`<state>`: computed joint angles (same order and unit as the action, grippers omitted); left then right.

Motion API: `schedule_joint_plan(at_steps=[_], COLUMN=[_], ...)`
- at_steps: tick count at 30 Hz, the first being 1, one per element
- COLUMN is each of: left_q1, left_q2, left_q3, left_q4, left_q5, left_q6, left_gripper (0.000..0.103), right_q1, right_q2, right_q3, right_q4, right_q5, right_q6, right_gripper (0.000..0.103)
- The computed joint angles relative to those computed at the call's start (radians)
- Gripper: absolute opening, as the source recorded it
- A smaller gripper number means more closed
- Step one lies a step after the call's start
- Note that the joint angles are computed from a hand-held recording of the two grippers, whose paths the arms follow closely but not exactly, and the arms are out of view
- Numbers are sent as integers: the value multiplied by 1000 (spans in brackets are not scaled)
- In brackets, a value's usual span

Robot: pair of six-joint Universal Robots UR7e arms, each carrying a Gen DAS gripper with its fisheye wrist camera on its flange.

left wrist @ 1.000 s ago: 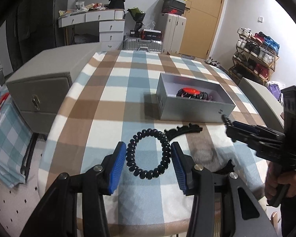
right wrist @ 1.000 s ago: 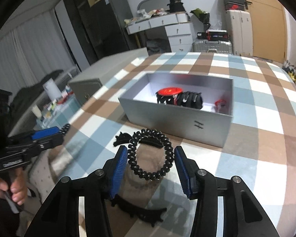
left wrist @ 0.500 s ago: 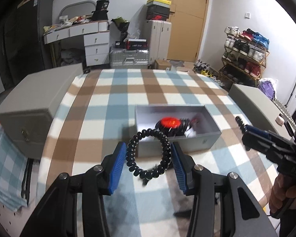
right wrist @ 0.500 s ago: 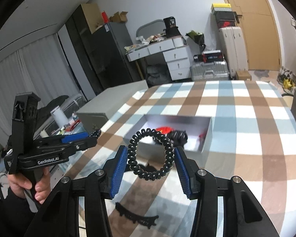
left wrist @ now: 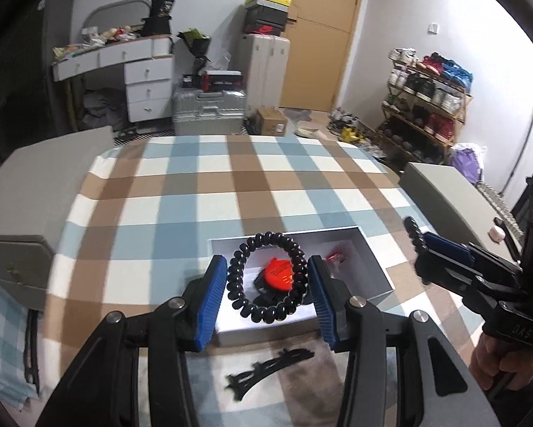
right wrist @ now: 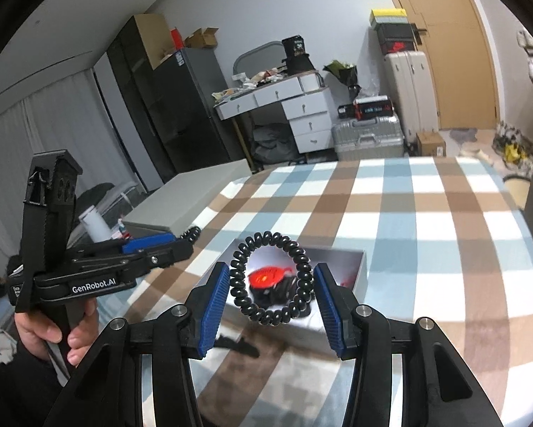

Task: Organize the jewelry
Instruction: 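Carry the bracelet and coil hair tie into the silver box and release both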

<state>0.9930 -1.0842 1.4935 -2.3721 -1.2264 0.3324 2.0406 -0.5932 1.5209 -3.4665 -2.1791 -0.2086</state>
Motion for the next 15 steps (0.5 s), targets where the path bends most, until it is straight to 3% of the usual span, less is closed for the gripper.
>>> schedule_joint_plan(at_steps=[7, 15], left_q1=[7, 17], left_q2=[47, 83], left_q3=[-57, -87], left_q4=[51, 104], left_q5=[-26, -55], left_q6=[31, 11], left_gripper=[41, 41], right_q1=[-20, -56], right_q2=[18, 51], right_q3=[-66, -108], right_q4=[48, 106], right_q5=[8, 9], right_q6=[-34, 6], right_gripper=[48, 48])
